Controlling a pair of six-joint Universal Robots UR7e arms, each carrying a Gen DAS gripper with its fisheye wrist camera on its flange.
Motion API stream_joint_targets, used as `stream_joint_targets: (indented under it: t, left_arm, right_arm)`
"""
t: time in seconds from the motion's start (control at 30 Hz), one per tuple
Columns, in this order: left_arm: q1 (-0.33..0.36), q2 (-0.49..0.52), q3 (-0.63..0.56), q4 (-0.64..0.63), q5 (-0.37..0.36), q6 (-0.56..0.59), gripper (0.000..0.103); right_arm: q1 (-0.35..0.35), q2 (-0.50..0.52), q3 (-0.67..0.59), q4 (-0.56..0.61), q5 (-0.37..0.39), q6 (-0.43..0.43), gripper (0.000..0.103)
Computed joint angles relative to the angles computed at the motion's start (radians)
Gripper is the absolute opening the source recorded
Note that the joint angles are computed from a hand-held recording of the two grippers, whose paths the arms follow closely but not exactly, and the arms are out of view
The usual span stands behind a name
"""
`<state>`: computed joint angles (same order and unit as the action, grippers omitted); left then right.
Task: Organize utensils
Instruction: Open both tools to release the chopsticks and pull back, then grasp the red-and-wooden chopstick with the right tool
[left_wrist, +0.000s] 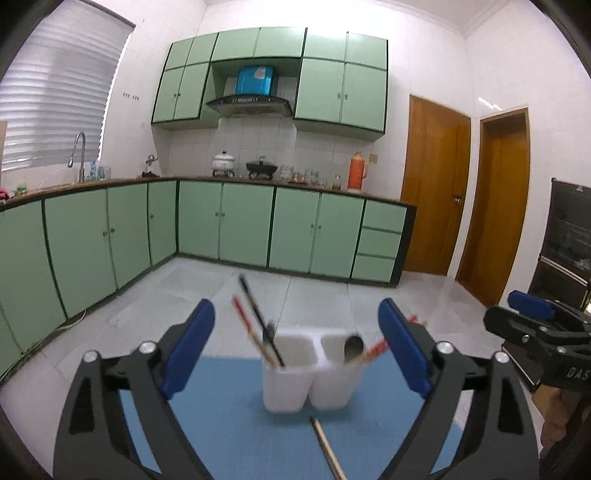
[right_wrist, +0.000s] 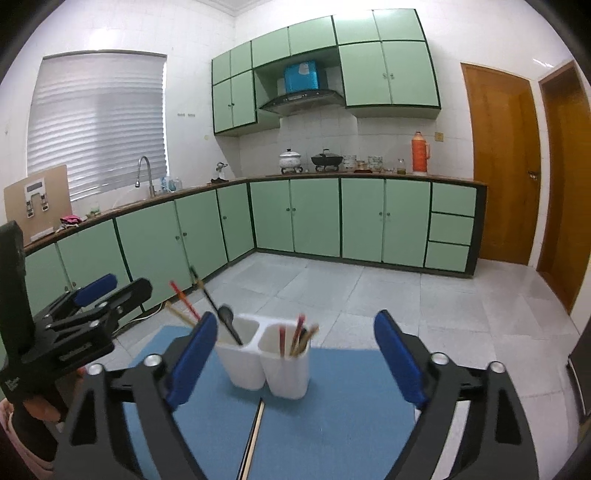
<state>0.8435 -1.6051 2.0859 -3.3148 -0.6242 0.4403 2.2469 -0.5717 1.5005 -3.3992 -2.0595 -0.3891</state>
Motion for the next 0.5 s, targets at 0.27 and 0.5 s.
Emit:
stream_joint_targets:
  t: [0.27,0.5]
  left_arm:
    - [-0.016,-0.152,0.167,0.214,0.096,-0.203,0.091]
    - [0.018,-0.271,0.258,0.446,0.132,-0.387,0.091]
  right_arm:
    - [-0.009,-0.039,0.186,-0.043,-0.043,0.116,0.097]
    - [-0.030,-0.040,0.298,0.004,-0.048,0.222,0.097]
